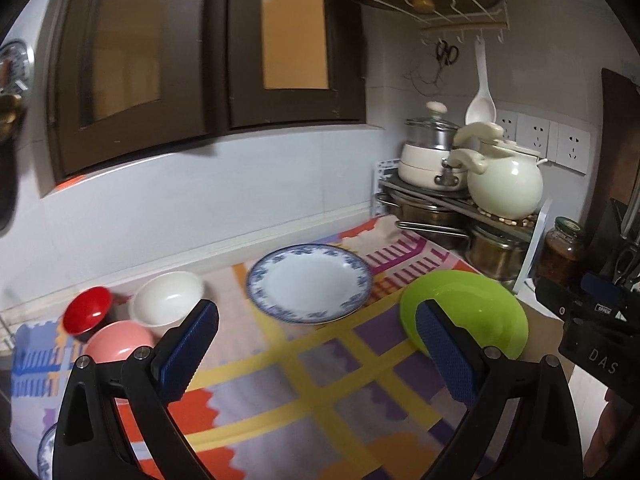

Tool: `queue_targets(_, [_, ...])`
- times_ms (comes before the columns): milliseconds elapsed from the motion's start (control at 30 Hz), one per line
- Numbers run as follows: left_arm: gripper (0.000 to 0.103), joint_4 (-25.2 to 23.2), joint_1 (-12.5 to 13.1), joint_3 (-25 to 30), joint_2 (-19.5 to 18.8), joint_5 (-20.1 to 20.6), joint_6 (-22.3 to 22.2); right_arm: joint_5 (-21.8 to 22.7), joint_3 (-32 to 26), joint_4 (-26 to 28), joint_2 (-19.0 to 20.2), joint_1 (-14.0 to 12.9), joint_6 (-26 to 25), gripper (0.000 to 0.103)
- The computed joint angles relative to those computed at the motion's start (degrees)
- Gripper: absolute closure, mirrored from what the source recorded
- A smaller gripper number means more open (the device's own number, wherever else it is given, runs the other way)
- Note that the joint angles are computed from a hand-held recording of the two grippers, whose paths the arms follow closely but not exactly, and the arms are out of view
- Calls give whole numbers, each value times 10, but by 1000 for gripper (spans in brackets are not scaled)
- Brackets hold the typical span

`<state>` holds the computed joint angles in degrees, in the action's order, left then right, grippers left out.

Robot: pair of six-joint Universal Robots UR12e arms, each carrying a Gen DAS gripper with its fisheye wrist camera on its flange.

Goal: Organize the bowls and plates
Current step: 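Move both grippers to the rim of the lime-green plate, then close the left gripper on the green plate rim while the right gripper closes beside it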

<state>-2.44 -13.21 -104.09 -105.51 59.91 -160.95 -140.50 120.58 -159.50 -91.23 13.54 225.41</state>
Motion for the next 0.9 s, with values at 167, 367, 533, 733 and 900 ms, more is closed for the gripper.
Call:
queue_targets(167, [3,-13,-25,23,-20,5,-11,13,17,4,-12,-28,20,26])
queue_targets(367, [5,-43,-58,54,-49,21,-1,48,40,-8,-22,-72,31,26])
queue_targets(533, [5,-65,-81,77,-75,37,13,66,54,2,-24,-105,44,26])
queue_targets(733, [8,-89,-100,97,-103,58,24,87,70,6,-18,-137,55,26])
queue_targets(900, [13,-126,-112,112,-120,78,35,111,77,8,-9,-159,60,27])
